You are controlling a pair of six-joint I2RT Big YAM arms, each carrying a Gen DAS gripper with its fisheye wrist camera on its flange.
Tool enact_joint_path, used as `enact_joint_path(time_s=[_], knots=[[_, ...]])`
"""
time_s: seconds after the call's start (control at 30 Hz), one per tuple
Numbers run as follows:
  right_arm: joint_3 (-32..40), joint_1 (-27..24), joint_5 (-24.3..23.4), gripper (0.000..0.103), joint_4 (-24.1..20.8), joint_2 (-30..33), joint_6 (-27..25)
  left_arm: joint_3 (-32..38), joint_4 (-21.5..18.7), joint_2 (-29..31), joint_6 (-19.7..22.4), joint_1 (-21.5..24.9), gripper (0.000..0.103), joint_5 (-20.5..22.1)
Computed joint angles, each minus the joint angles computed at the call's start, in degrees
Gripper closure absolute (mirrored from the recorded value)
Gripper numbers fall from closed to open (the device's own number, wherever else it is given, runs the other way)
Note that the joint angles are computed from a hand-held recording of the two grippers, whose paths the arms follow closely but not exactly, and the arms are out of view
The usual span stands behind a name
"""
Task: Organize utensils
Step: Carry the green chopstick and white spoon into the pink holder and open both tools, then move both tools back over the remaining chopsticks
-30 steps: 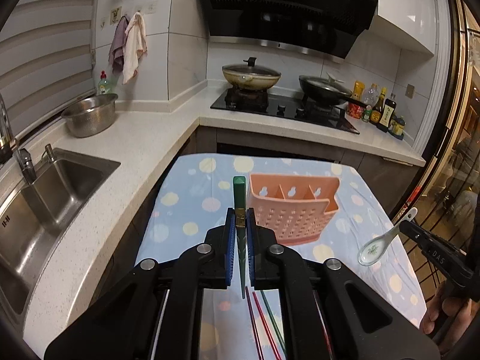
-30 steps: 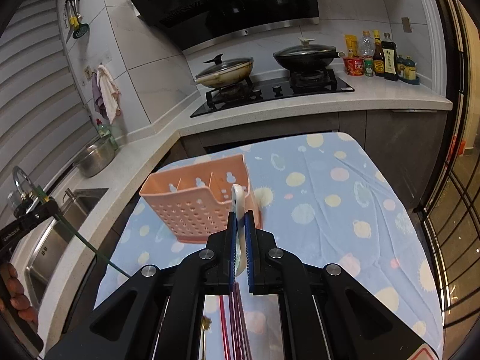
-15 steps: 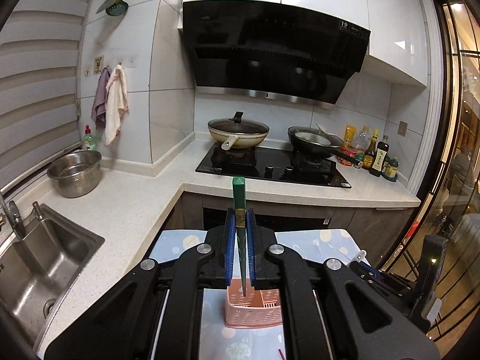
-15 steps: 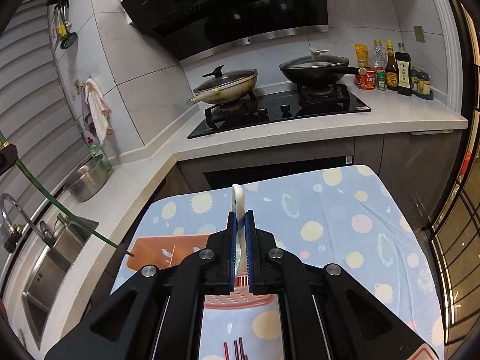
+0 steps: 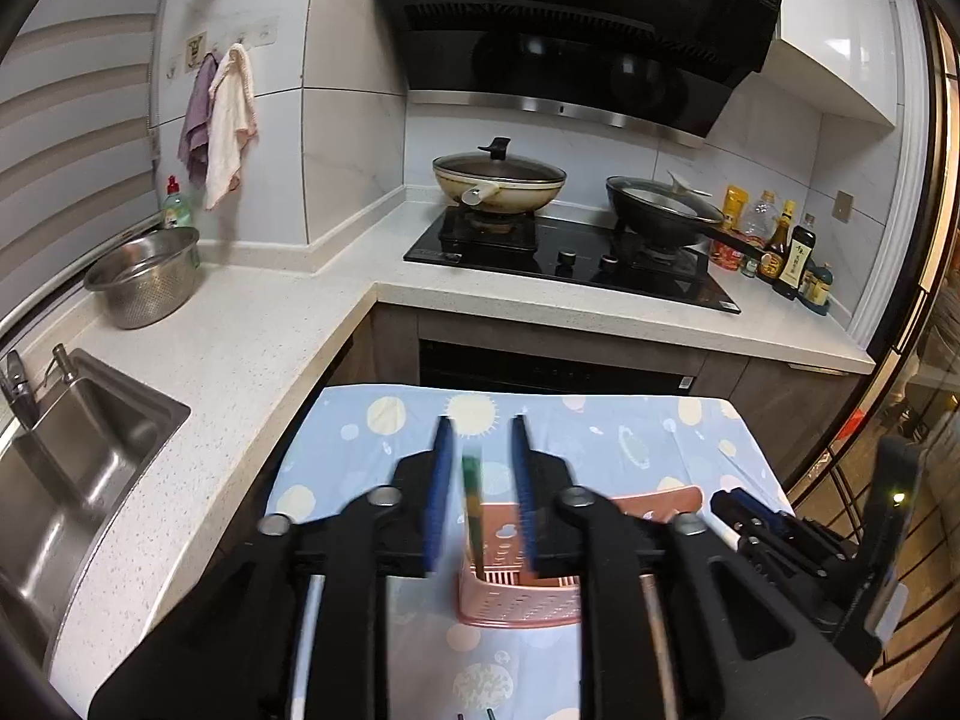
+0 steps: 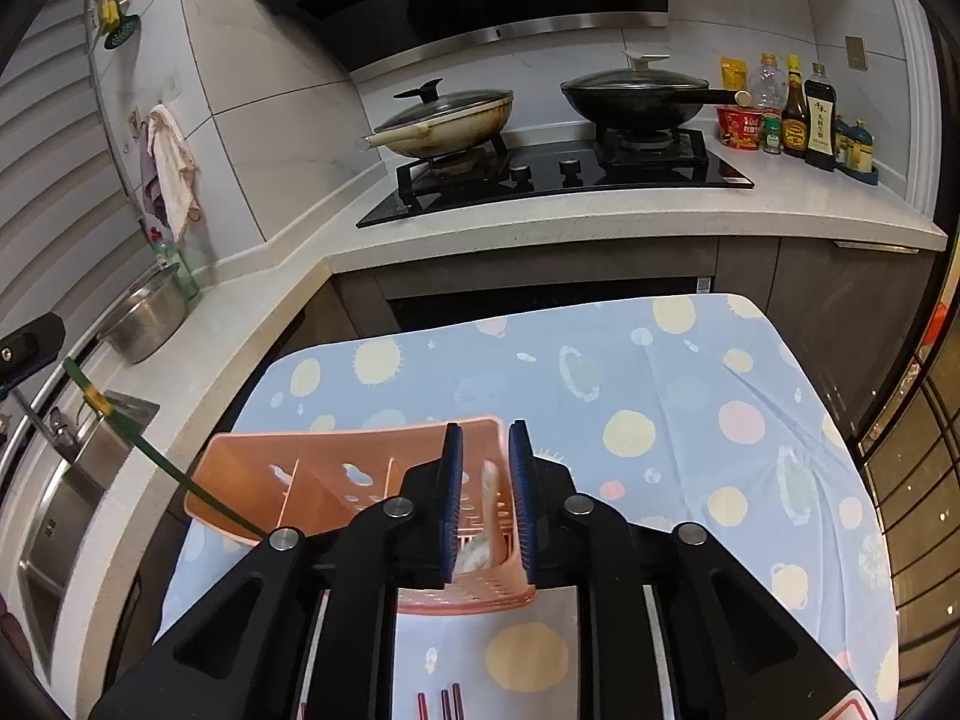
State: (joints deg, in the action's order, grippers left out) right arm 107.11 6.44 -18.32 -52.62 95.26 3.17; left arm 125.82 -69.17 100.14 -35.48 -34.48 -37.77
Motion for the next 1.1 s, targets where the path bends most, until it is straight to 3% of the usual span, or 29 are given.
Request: enact_joint_path(time_s=[0.07, 0.3, 0.5, 0.73, 0.87, 1.1], knots=[[-1.2, -0.3, -0.4, 0.079, 0.6, -1.1, 0.4, -2.0, 0.6, -1.2, -0.2, -0.4, 0.055, -1.8], [-7.8, -1.8, -2.6, 0.072, 2.4, -7.3, 1.3, -8.4, 0.4, -6.0, -3.0, -2.3, 0.040, -3.7], [-18.4, -4.4, -4.1, 0.067, 3.0, -16.6, -0.7, -18.8, -1.4, -12.4, -8.7, -6.2, 0.037, -4.7], [-30.5, -8.9, -6.2, 0.067, -1.8, -26.6, -3.3, -33.8, -4.6, -19.4, -21.1, -11.9, 0.037, -0.7], [-35.5, -11.0, -6.7, 0.067, -5.3, -31.1, -5.6, -39.2, -5.9, -20.9, -26.7, -15.6, 0.037, 1.7], [-44.1, -12.0, -5.0, 0.067, -8.7, -37.7, -10.6, -44.5, -5.1, -21.0, -32.0, -21.1, 0.037, 5.6]])
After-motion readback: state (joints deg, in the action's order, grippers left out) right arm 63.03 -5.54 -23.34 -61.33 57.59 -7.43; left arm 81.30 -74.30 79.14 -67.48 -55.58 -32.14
